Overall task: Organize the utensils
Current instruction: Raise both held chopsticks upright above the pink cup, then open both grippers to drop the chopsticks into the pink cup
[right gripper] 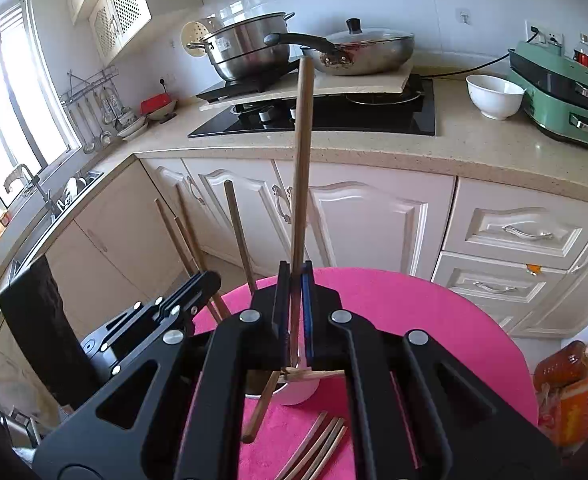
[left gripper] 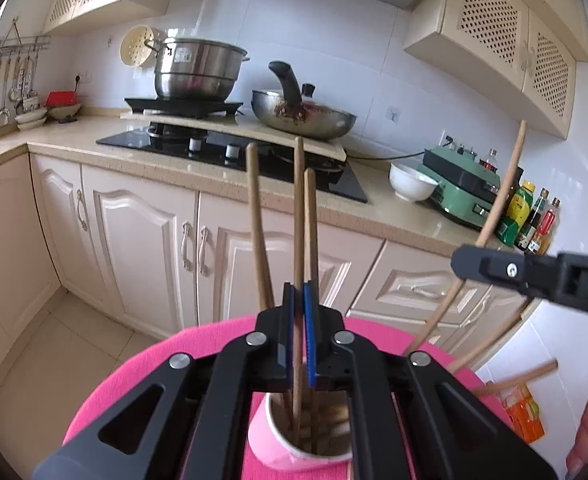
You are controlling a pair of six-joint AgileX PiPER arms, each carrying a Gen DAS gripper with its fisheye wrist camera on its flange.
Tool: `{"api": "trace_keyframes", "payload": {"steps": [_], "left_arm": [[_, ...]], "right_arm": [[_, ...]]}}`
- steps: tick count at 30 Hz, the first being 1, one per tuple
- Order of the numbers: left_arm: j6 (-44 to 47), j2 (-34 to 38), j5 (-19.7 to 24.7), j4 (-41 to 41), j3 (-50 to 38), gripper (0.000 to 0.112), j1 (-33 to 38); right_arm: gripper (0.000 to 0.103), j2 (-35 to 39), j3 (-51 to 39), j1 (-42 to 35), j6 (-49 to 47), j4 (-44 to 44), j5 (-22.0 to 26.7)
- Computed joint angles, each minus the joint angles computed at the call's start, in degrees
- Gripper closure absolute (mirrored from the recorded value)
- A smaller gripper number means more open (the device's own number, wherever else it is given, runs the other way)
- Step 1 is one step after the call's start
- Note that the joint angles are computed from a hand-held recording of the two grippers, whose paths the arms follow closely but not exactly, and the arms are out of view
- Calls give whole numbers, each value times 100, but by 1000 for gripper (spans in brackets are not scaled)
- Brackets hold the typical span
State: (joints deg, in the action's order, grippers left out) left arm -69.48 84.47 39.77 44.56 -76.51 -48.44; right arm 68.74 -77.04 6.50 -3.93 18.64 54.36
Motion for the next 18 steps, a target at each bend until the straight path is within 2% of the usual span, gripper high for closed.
{"api": "trace_keyframes", "payload": {"steps": [6, 8, 18], "left_arm": [[422, -126, 189, -552, -29, 104, -7], [531, -174, 184, -724, -30, 86, 15], [595, -503, 669, -925, -44, 77, -153]], "right_arm": [[97, -41, -4, 109, 115, -135, 33], [97, -46, 0, 140, 152, -184, 26], [96, -41, -49, 283, 335, -419, 91]]}}
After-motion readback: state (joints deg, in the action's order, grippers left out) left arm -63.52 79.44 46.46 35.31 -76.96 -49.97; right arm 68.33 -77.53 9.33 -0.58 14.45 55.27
